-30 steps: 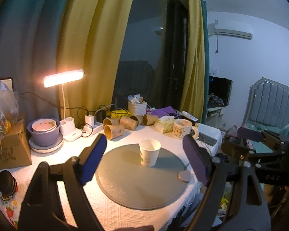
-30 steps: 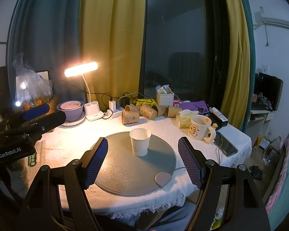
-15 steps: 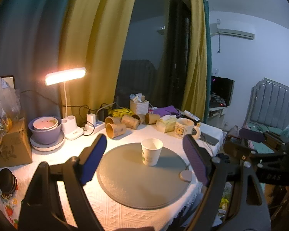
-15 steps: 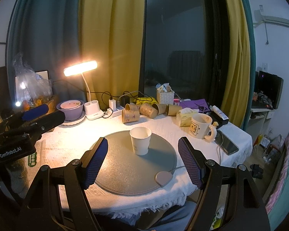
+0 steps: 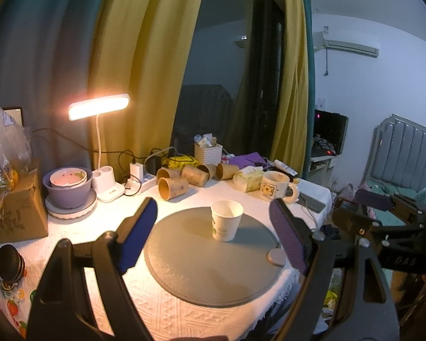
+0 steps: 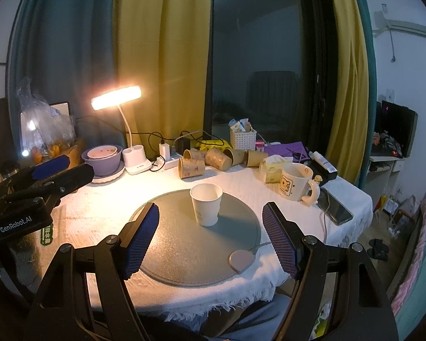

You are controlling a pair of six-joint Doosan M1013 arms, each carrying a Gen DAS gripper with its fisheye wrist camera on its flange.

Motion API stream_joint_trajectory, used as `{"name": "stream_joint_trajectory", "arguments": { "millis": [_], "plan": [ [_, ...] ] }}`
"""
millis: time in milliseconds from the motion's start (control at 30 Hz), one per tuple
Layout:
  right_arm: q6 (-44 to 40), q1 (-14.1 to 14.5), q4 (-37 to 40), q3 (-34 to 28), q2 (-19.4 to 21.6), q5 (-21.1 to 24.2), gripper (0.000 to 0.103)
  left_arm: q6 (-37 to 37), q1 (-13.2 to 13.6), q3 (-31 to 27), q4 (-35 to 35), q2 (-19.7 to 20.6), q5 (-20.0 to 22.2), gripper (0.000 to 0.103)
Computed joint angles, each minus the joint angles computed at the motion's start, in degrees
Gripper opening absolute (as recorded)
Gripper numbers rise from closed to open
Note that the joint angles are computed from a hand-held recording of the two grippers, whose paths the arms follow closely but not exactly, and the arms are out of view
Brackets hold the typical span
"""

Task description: Flip cup upright

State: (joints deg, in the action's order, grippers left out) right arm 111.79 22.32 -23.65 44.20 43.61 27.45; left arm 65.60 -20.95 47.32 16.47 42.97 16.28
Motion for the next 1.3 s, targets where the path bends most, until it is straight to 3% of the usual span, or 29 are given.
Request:
{"name": "stream_joint_trajectory", "arguments": {
  "millis": [200, 1300],
  "plan": [
    [-0.3, 0.0, 0.3, 0.4, -0.1, 0.1, 0.078, -4.3, -0.2, 0.4, 4.4, -0.1, -0.2, 0.082],
    [-0.4, 0.0, 0.6, -0.1, 0.0, 0.5, 0.078, -4.3, -0.4, 0.5, 4.1, -0.1, 0.1, 0.082]
  ]
}}
